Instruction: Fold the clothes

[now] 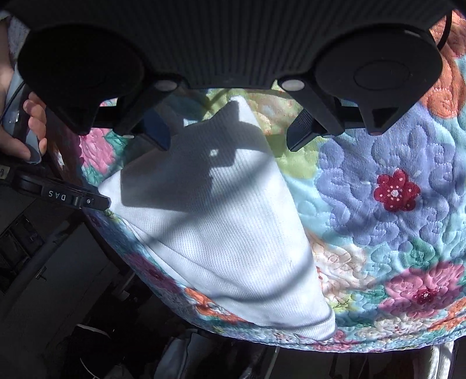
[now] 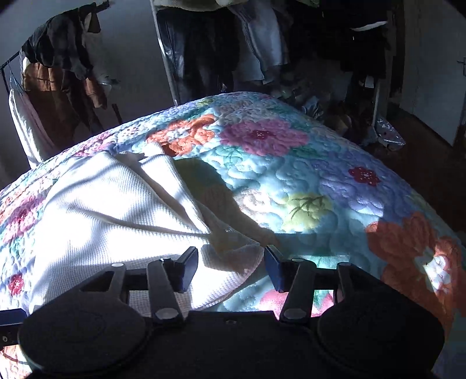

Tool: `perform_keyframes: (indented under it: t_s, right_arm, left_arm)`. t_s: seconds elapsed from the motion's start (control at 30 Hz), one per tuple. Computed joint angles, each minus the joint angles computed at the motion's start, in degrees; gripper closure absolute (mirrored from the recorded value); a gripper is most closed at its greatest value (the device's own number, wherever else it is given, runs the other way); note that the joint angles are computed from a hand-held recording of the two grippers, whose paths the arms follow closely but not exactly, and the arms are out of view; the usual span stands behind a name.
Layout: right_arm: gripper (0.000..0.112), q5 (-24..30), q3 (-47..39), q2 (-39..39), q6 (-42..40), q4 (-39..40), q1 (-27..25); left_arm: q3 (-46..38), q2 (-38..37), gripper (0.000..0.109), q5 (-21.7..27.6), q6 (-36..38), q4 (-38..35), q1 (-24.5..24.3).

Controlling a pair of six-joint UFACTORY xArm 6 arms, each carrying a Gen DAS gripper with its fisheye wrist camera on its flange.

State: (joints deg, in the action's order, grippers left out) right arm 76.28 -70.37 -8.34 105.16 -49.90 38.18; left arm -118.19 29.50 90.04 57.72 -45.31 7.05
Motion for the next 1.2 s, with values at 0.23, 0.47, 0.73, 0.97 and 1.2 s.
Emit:
perform_keyframes:
  t_s: [0.23,0.47,0.73,0.97,1.2]
  right_arm:
    - [0.053,-11.51,5.90,-4.93,9.18,-0.40,-1.04]
    - [0.046,-40.57,17.17,-7.97,14.70,7.11,-8.21]
    - [0.046,-47.94,18.77,-4.66,32.99,-5.49,-12.08]
    - [0.078,-44.64,12.53,2.17,29.58,-14.90,-11.26]
    - [0.092,-47.58,9.54,0.15,24.87,-16.86,-7.64]
  left_arm:
    - [-1.17,2.64,0.021,-1.49,-5.55,2.93,-2.38]
    - [-3.13,5.07,0.020,-0.91,-12.60,0.07,-2.36]
    - [0.01,4.13,0.050,-2.48,-12.99,-2.80,-2.85]
    - [3.60,1.11,0.087,-6.76,-7.93,-3.31,-3.26]
    - [2.57,-3.98,0.089,-3.89,-6.15,-3.63,3.13]
